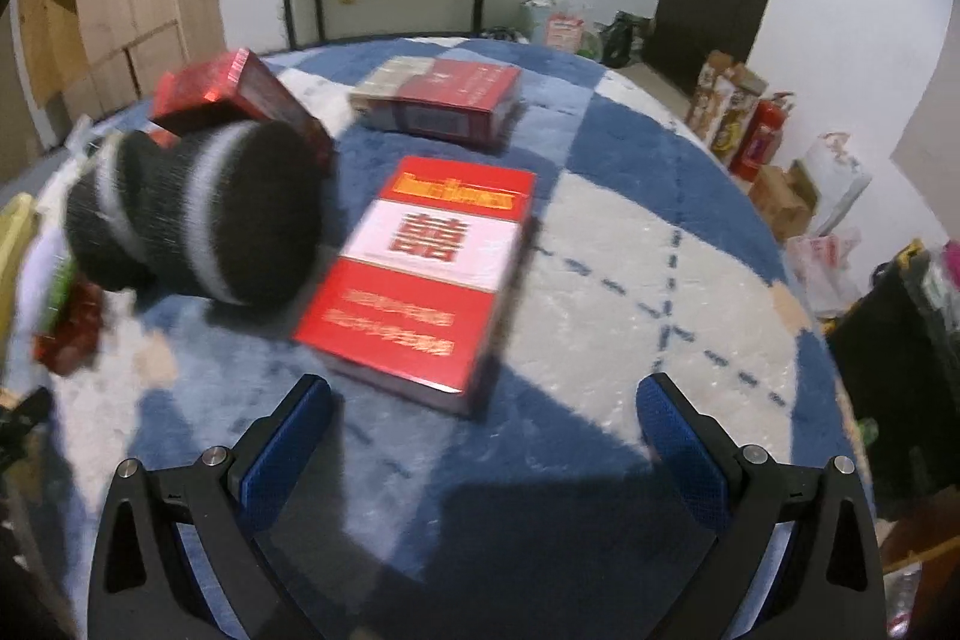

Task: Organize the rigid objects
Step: 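Grasp the red lighter with left tool while right tool grasps Double Happiness pack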

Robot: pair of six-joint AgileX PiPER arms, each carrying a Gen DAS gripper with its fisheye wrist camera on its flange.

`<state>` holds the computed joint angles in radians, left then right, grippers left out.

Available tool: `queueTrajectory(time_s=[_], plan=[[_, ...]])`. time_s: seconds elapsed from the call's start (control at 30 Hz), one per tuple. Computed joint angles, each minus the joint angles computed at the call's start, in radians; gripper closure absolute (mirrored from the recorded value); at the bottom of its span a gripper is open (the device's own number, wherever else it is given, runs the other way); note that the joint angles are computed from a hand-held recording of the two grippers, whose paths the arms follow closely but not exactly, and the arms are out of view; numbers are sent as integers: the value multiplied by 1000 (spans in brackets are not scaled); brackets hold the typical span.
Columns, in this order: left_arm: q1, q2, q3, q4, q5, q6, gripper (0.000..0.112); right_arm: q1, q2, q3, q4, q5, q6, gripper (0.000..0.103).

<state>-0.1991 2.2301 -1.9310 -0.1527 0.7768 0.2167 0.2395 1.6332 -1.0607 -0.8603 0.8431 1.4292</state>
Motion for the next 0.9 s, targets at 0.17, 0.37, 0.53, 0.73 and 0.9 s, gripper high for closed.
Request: queueTrajectory(time_s=[0.17, 0.37, 0.53, 0.73, 0.9], plan=[[-36, 60, -104, 28, 13, 9, 9, -24, 8, 18, -46, -71, 36, 1], [-22, 54, -94, -53, -17, 84, 29, -57, 22, 21, -90, -132, 42, 1], [-35, 56, -95, -36, -15, 44, 28, -62, -9, 10, -78, -150, 92, 1], [-25, 68, -104, -76, -14, 69, 27, -100, 84, -90, -6, -113, -12, 1], [-3, 61, -97, -118, 1, 155, 30, -119, 84, -67, -32, -43, 15, 1]])
